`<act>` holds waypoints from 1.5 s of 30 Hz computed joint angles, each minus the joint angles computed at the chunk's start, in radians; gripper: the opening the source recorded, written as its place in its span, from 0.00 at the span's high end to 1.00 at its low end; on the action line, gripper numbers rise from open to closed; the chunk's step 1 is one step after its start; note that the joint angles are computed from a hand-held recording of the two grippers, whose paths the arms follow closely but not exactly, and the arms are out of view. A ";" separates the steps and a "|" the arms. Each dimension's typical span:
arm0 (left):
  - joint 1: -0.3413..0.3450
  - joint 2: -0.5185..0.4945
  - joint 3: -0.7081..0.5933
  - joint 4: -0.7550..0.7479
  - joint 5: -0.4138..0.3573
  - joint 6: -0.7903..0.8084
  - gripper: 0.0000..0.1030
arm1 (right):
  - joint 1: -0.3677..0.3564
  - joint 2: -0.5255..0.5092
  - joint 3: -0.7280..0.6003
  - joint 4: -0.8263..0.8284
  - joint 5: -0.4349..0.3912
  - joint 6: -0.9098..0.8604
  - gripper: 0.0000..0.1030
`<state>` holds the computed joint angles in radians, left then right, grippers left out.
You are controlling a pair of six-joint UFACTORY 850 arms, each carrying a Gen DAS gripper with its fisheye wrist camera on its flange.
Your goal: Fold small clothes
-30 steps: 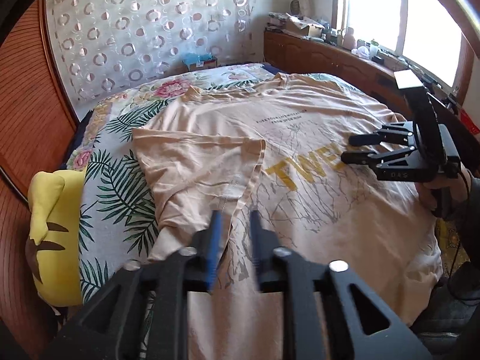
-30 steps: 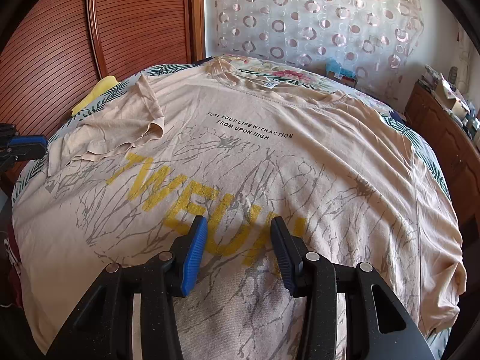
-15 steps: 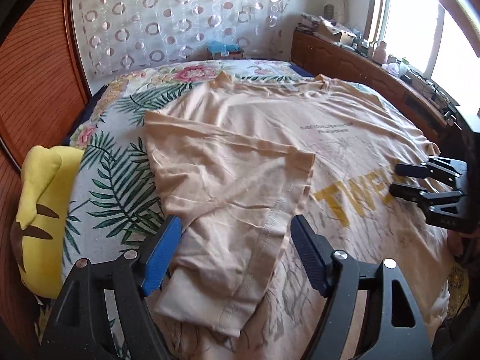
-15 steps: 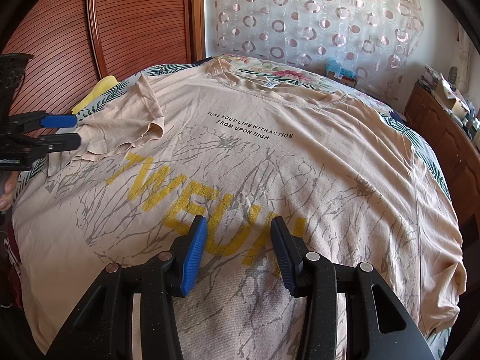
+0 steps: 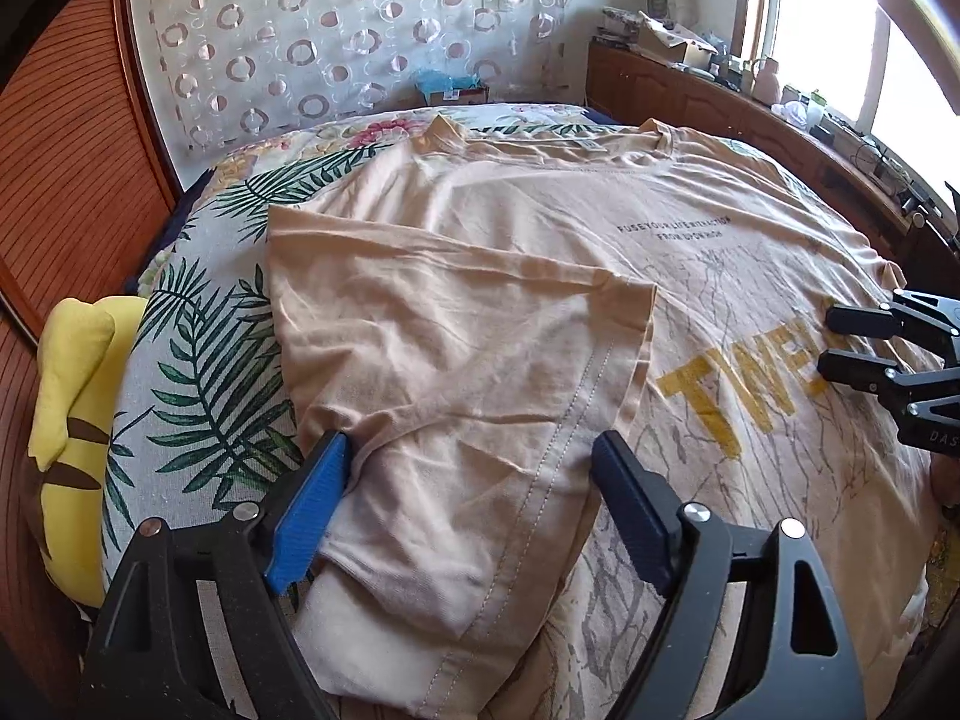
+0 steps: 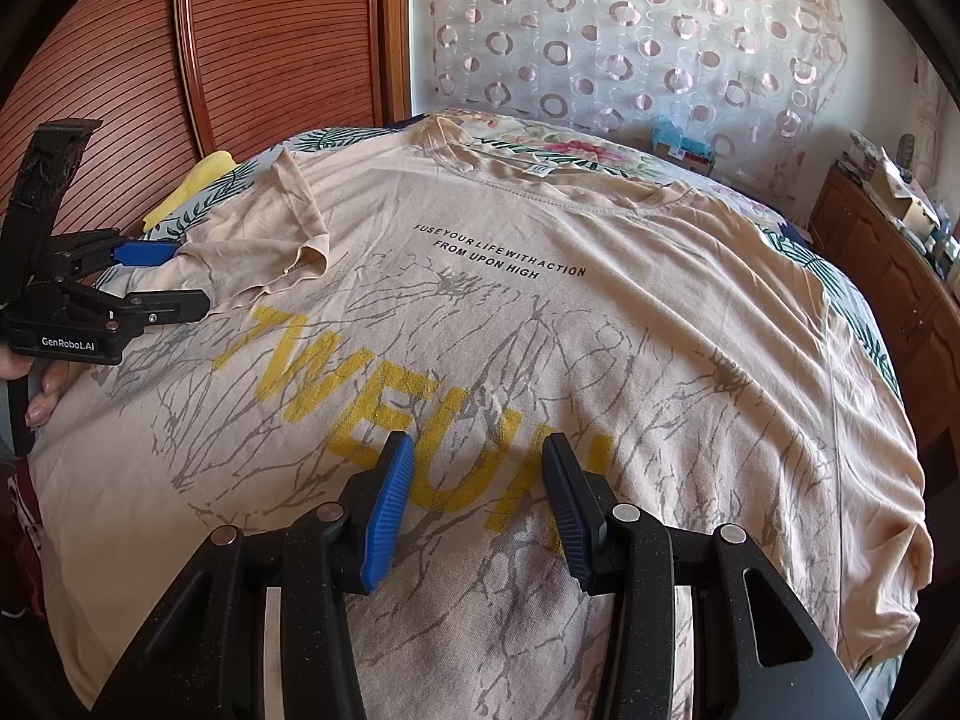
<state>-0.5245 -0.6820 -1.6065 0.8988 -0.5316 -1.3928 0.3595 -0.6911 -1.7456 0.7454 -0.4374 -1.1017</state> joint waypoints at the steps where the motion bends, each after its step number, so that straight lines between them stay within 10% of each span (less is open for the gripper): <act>1: 0.000 -0.001 -0.001 0.001 -0.001 0.000 0.19 | 0.000 -0.001 -0.002 0.002 -0.003 0.002 0.55; 12: -0.001 -0.003 -0.004 -0.010 0.002 0.004 0.18 | -0.122 0.061 0.037 0.126 0.053 -0.002 0.55; 19: 0.003 -0.003 -0.006 -0.014 0.003 0.012 0.18 | -0.231 0.023 -0.023 -0.186 0.108 0.338 0.55; 31: 0.003 -0.007 -0.013 -0.033 0.006 0.036 0.14 | -0.325 -0.126 -0.224 -0.118 -0.107 0.436 0.55; 37: 0.003 -0.008 -0.014 -0.033 0.005 0.037 0.14 | -0.328 -0.088 -0.163 -0.124 -0.037 0.373 0.93; 45: -0.015 0.033 0.037 0.182 -0.030 -0.197 0.14 | -0.297 0.028 -0.011 0.157 0.097 0.042 0.97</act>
<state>-0.5394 -0.6488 -1.5697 1.0810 -0.5613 -1.5896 0.0629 -0.6631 -1.7567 0.9026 -0.3404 -1.0598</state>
